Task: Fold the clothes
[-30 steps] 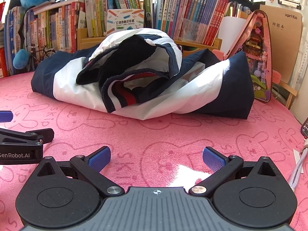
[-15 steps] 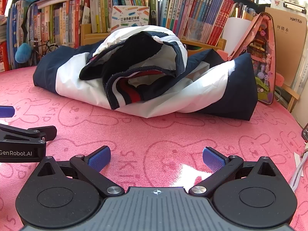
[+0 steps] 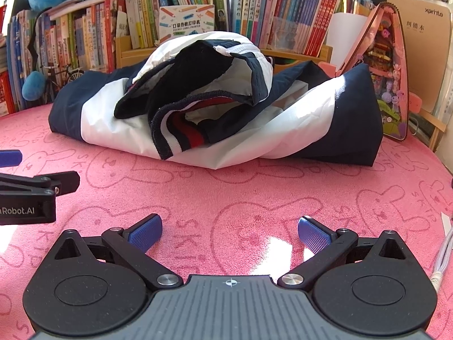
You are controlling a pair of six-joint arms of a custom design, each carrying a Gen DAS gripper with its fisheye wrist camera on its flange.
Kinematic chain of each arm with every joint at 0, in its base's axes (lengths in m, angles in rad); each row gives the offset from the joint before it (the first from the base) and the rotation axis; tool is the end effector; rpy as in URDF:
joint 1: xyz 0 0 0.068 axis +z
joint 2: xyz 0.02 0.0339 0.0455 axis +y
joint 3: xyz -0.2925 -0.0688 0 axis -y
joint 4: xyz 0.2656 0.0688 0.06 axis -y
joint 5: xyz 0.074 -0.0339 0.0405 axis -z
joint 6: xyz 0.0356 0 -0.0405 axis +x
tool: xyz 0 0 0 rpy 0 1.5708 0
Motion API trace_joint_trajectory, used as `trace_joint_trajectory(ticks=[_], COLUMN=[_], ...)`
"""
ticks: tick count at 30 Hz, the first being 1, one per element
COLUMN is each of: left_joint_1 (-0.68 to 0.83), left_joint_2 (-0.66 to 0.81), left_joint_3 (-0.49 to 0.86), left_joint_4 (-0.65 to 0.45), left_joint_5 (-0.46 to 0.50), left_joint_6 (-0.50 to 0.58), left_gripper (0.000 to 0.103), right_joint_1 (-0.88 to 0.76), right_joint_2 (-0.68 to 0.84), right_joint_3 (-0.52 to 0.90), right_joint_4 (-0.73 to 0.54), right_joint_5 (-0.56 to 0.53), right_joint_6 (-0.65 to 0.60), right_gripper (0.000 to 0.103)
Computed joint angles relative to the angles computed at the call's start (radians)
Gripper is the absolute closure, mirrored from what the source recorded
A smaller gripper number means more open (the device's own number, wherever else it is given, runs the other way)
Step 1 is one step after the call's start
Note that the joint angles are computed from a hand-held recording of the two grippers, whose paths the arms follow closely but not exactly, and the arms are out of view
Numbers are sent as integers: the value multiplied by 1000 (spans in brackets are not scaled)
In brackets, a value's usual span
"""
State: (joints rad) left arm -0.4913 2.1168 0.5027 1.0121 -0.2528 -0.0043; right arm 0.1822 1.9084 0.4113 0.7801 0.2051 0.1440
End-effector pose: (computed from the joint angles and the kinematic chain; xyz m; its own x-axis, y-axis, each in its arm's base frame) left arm 0.2773 -0.1383 0.0341 -0.5005 0.2631 -0.8248 0.2729 0.9521 0.1381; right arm 0.2750 0.0433 0.0575 -0.6434 0.0243 -0.7652 0.0666 0.9975 -0.0243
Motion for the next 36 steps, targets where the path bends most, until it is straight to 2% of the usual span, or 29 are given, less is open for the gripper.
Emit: trace_joint_trajectory(ticks=[5,9,12,14,17,21,23,26,28,33,36], left_joint_1=[46,26,7,-11,-24,-12,2,39,60,70,67], left_joint_2=[-72,-20,42,82,125,146,145,127,121,129,136], left_joint_3=[112,215,265,297,334,363,376,346,312,288,312], left_joint_4=[-101,-161,-167,-169,-162,-156,-162,-129,-88,-44,-59], left_joint_5=[69,77,76,52,23,30,30,108,154,145,137], left_joint_6=[46,110,148,164,163,129,88,21,19,59,32], left_gripper=[0,0,0,0,0,0,0,0,0,0,0], right_joint_1=[-19,-76,-117,-124,-122,-77,-59,-49,-49,-44,-34], right_joint_2=[-2,14,27,23,8,5,7,13,10,6,5], right_joint_3=[-12,-116,-143,-125,-81,-50,-53,-73,-73,-64,-59], right_joint_4=[21,275,369,332,207,111,119,166,166,145,140], right_joint_5=[-21,-99,-136,-132,-122,-27,1,15,19,23,33], right_joint_6=[33,77,62,50,62,74,68,60,62,55,40], right_gripper=[0,0,0,0,0,0,0,0,0,0,0])
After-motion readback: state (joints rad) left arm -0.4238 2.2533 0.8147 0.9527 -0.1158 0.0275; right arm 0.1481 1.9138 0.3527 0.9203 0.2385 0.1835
